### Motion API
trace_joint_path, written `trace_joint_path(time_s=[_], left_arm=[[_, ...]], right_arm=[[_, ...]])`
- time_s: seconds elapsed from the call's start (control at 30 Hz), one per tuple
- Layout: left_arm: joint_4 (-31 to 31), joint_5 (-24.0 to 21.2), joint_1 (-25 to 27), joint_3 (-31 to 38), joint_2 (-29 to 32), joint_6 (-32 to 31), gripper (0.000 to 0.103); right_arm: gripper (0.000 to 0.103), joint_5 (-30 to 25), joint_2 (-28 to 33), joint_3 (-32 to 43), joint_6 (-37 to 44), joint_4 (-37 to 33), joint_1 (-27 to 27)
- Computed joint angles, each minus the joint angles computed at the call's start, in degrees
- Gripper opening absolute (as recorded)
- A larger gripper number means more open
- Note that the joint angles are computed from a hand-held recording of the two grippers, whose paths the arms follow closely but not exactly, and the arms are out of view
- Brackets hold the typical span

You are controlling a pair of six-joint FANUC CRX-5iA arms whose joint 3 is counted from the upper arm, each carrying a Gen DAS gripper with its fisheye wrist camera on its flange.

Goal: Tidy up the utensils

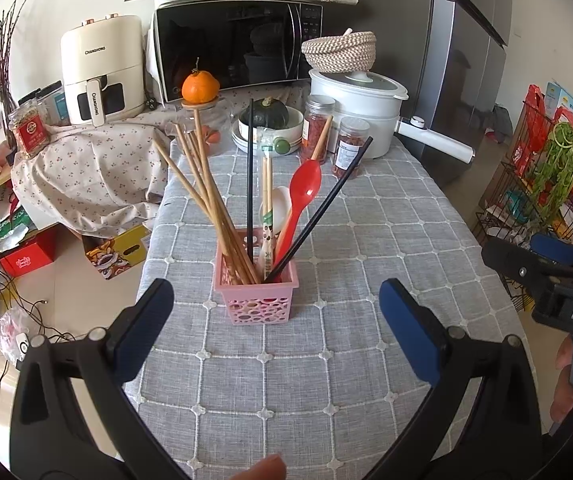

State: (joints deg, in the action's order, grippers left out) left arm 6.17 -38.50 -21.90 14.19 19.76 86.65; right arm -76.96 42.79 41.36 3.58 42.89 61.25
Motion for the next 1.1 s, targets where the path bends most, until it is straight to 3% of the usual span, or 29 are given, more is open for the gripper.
trace_joint_path(time_s=[1.1], left_arm=[[0.5, -1.4, -0.1, 1.2, 0.9, -0.5, 0.102]], right_arm=[[0.103, 0.0, 0.1, -0.2, -1.4, -1.0, 0.0]])
